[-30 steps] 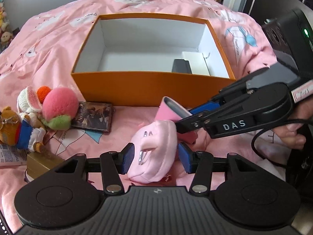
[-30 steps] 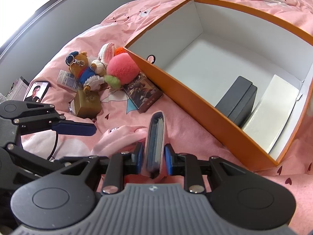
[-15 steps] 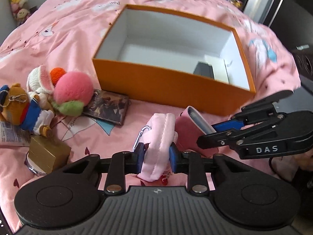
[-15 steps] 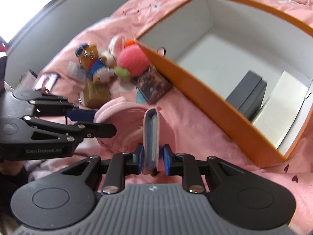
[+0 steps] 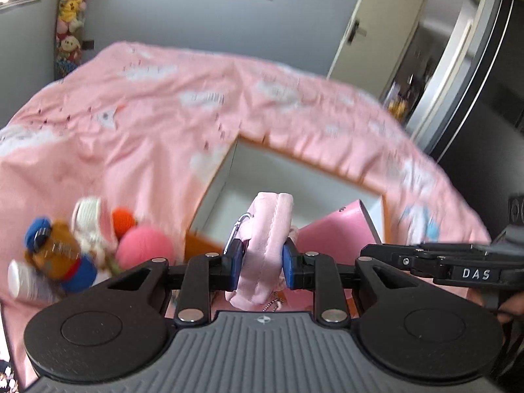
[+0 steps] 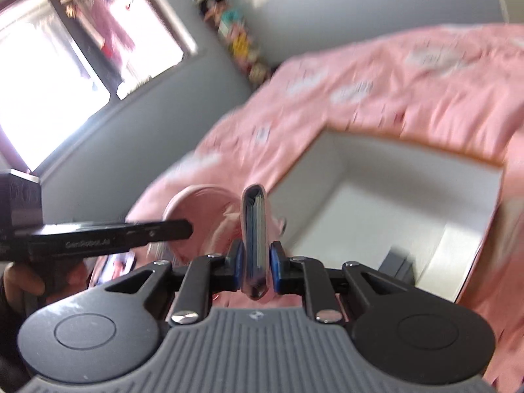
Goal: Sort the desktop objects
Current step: 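Carry the pink wallet and pink pouch together into the shoebox with both grippers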
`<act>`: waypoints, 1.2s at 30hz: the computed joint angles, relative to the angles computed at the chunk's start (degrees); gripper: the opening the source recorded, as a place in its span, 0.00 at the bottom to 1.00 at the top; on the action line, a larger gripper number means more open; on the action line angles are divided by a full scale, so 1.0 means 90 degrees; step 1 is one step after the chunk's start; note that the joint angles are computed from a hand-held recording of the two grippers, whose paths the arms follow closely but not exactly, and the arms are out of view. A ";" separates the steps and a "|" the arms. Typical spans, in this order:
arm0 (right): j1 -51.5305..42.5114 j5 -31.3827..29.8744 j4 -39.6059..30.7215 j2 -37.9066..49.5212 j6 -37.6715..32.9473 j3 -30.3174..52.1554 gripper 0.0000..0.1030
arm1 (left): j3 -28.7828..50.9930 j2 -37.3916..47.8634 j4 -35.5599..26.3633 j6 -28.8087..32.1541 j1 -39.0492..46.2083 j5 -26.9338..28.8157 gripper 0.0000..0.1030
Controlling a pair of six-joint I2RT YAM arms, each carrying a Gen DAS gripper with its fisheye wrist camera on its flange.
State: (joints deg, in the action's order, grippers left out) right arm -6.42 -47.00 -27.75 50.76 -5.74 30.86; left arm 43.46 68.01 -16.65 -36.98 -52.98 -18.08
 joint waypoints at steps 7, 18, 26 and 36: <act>0.0382 0.1296 0.1444 0.0057 0.1187 -0.0232 0.17 | 0.0308 0.0915 0.1338 0.0516 0.0413 0.0297 0.28; 0.0992 0.2747 0.2569 0.1640 0.1710 -0.0495 0.18 | 0.1059 0.3120 0.1678 0.0848 0.0747 0.1223 0.27; 0.1066 0.2745 0.2325 0.1827 0.1901 -0.0499 0.21 | 0.1428 0.3701 0.1342 0.0841 0.0895 0.1889 0.28; 0.1005 0.2393 0.2282 0.2468 0.2254 -0.0311 0.25 | 0.1679 0.4163 0.1319 0.0696 0.1132 0.2668 0.28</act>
